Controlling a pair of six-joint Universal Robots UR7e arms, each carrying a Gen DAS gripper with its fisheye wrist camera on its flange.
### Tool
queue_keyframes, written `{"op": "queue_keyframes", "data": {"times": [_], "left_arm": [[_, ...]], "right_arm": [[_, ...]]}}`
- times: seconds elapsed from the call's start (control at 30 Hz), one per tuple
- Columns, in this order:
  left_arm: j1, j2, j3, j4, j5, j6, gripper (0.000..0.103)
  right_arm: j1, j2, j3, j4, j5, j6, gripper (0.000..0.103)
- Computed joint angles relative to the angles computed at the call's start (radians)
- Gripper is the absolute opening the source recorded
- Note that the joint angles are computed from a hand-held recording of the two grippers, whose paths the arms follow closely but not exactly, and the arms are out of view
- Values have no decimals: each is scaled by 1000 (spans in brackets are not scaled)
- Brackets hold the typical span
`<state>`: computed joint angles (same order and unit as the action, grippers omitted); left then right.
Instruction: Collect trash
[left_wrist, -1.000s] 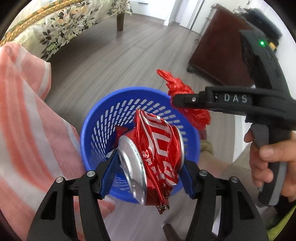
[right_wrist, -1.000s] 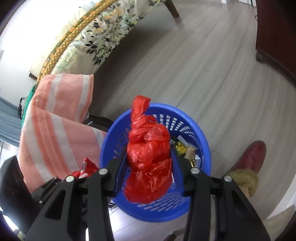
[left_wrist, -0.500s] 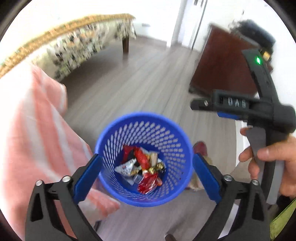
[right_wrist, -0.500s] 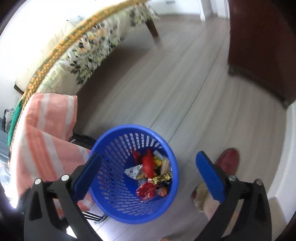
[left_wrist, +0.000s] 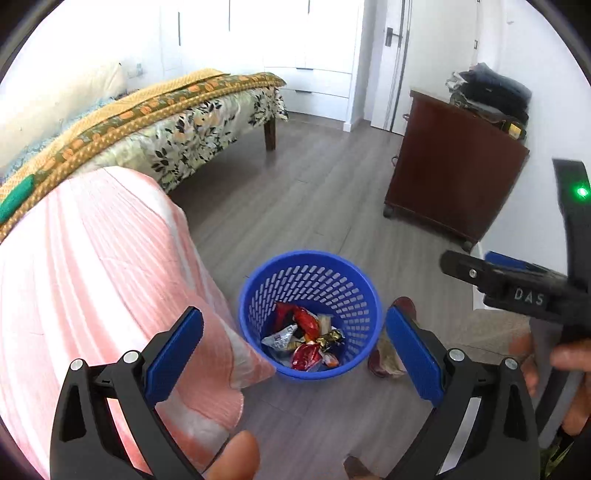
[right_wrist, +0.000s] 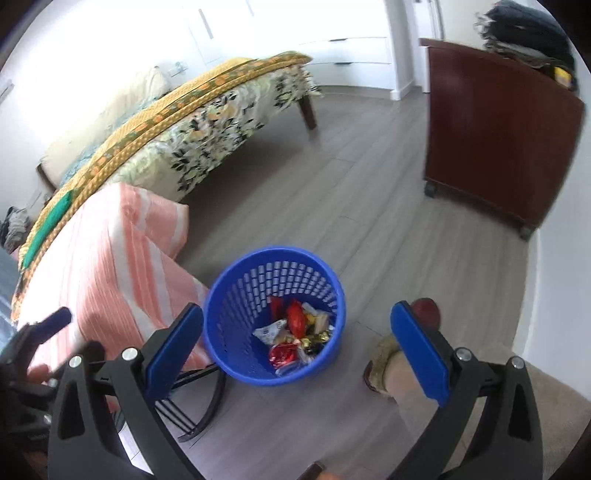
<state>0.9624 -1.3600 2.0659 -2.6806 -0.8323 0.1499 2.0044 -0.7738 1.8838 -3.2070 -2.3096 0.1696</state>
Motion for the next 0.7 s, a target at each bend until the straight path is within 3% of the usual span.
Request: {"op": "queue_keyframes", "data": {"times": [0.13,0.23,0.47,0.57,0.7], "left_arm": [[-21,-35,10,20,31,-37,98],[-24,-52,16,-5,36,-52,98],[-39,-52,-25,185,95,-132,98],[-36,-53,-43,247,87,-163,98],[-29,-55,-56,286,78,-185,98]], "right_arm": [[49,-5,10,-11,-24,4,98],[93,3,-13,50,-75,2,98],[138,-28,-15,212,-112,96,98],[146,-37,-19,300,-120,130,98],[143,-36,-23,334,-110,137,98]]}}
